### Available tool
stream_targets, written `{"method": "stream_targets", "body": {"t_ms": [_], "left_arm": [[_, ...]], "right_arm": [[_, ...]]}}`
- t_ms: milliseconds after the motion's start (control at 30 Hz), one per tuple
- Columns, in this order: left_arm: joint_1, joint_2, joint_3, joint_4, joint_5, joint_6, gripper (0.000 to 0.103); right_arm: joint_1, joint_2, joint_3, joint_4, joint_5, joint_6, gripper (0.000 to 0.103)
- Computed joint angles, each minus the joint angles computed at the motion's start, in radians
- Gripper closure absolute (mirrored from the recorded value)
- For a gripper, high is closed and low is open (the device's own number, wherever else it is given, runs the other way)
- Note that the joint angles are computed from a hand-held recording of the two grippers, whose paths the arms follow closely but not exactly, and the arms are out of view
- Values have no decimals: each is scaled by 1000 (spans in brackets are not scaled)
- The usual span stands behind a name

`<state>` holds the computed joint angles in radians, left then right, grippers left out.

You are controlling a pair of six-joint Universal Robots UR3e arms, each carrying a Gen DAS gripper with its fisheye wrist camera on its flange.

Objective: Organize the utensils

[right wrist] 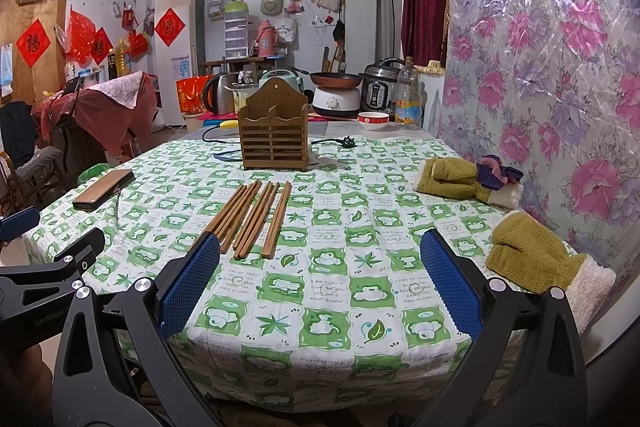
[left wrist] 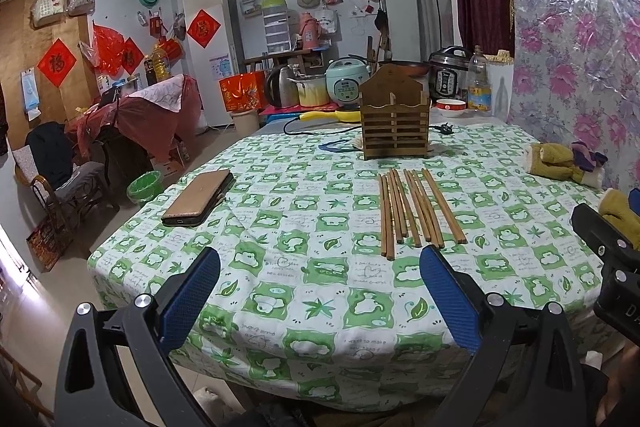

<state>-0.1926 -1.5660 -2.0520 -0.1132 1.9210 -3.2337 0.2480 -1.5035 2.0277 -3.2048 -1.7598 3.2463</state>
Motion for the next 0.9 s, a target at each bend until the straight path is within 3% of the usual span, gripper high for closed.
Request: {"method": "stream_targets", "body": {"t_ms": [900], "left_arm": [[12,11,-17,6,-7,8,5]], "right_arm": [[-2,7,6,-8,4,2,6]]}}
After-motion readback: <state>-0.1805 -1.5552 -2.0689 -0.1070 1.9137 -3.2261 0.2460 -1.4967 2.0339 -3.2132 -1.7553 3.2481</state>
